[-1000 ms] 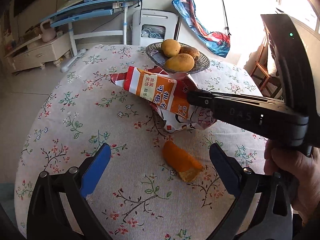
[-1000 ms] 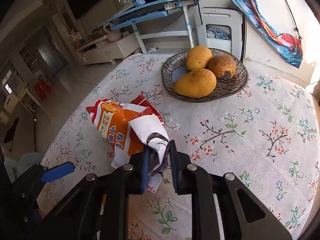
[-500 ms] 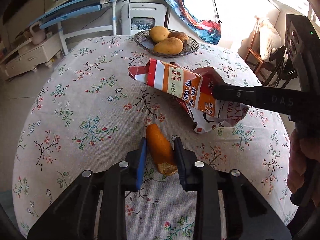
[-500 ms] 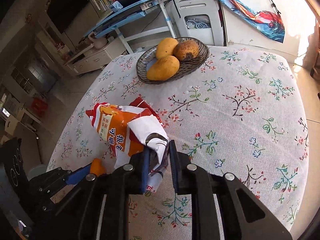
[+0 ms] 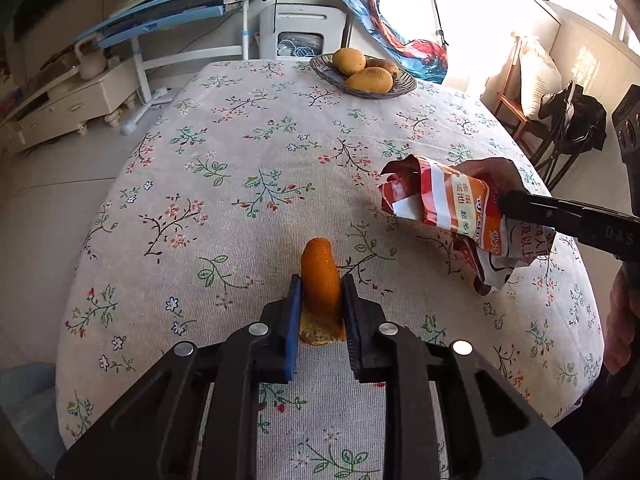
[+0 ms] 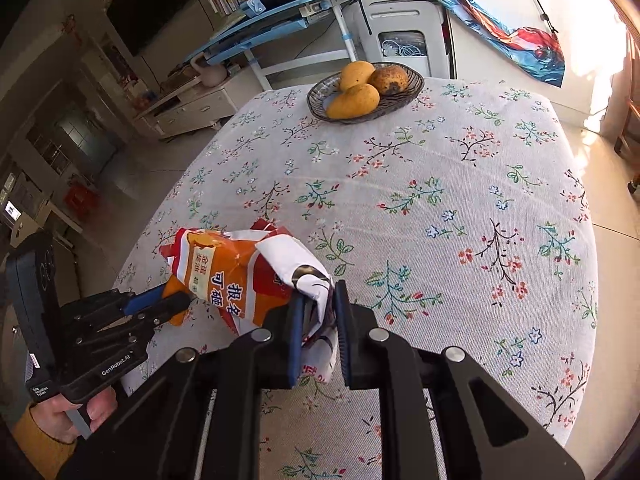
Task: Collect trash
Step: 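Lift the orange peel with the left tool while the right tool lifts the snack bag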
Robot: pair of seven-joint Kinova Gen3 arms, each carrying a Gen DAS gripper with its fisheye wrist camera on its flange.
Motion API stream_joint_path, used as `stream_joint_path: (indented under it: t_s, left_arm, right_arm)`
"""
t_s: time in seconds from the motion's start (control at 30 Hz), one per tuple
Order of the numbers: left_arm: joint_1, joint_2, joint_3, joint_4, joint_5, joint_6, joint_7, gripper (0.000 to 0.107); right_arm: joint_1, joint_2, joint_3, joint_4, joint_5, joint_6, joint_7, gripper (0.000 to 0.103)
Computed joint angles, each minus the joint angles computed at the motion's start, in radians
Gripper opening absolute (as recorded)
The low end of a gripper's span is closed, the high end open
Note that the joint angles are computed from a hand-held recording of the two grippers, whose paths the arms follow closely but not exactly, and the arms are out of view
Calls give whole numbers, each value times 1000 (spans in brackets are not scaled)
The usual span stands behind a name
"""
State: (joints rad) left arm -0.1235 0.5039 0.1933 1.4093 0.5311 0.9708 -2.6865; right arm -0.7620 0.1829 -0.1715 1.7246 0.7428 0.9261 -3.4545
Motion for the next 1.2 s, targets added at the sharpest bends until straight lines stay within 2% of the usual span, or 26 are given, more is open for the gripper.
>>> stream_joint_path:
  t_s: [0.13, 0.53, 1.2]
  left_arm:
    - [-33, -23, 9, 27, 40, -8, -39, 19]
    - [-93, -83, -12, 102, 138, -25, -147, 19]
    - [-189, -97, -62, 146, 233, 91, -238, 19]
  right_arm:
    - [-39, 3, -9, -9, 45, 50, -57, 12]
    - [-117, 4, -43, 9, 146, 113, -244, 12]
    - [-242, 40, -76, 0, 199, 219, -445, 12]
